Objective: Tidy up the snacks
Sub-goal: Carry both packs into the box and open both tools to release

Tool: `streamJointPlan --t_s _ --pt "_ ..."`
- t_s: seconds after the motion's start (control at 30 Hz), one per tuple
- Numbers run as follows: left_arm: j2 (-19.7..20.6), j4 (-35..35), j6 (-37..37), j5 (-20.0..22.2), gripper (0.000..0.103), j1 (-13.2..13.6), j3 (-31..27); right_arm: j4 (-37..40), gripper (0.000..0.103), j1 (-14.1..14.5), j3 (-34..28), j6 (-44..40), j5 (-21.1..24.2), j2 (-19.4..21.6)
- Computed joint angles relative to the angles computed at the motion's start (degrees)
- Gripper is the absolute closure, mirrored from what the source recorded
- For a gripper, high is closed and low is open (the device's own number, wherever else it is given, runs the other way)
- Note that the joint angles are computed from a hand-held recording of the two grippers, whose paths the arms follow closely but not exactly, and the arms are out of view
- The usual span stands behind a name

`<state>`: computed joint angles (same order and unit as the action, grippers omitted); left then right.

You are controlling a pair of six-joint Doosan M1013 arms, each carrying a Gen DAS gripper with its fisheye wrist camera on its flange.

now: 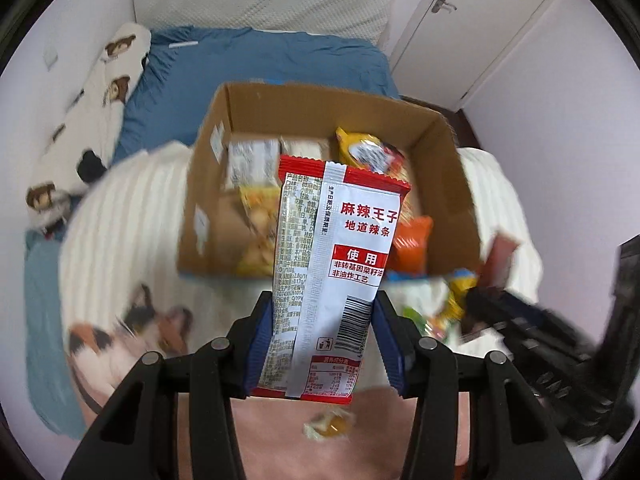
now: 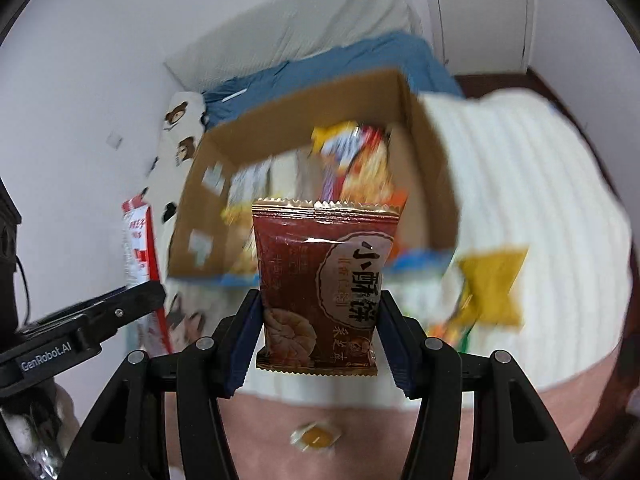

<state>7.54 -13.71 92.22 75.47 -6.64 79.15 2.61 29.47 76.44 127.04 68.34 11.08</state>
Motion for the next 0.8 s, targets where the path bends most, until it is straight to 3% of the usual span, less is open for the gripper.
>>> streamJointPlan --t_s 0.33,0.63,0.73,0.77,0.8 --pt "10.4 6.9 -4.3 6.3 0.057 0.2 -9.7 -1.5 0.044 -4.2 -7.9 -2.6 8.2 7.8" --pt "13.2 8.3 -5.2 8.6 0.055 -0.1 -10.7 -0.6 0.043 -5.5 -8.1 -1.6 10.6 10.2" --pt "14.1 7.8 -5.9 9.6 0.053 0.2 -11.2 -0.2 0.031 -5.8 -8.9 -1.4 13.8 11.4" --pt "13.9 8.2 -5.8 8.8 0.048 0.1 -10.9 -0.3 0.020 -5.8 -8.9 -1.6 13.7 11.4" --pt "13.8 7.9 -5.6 8.5 0.034 0.2 -10.8 -0.6 0.018 -5.7 -8.8 -1.5 13.6 11.3"
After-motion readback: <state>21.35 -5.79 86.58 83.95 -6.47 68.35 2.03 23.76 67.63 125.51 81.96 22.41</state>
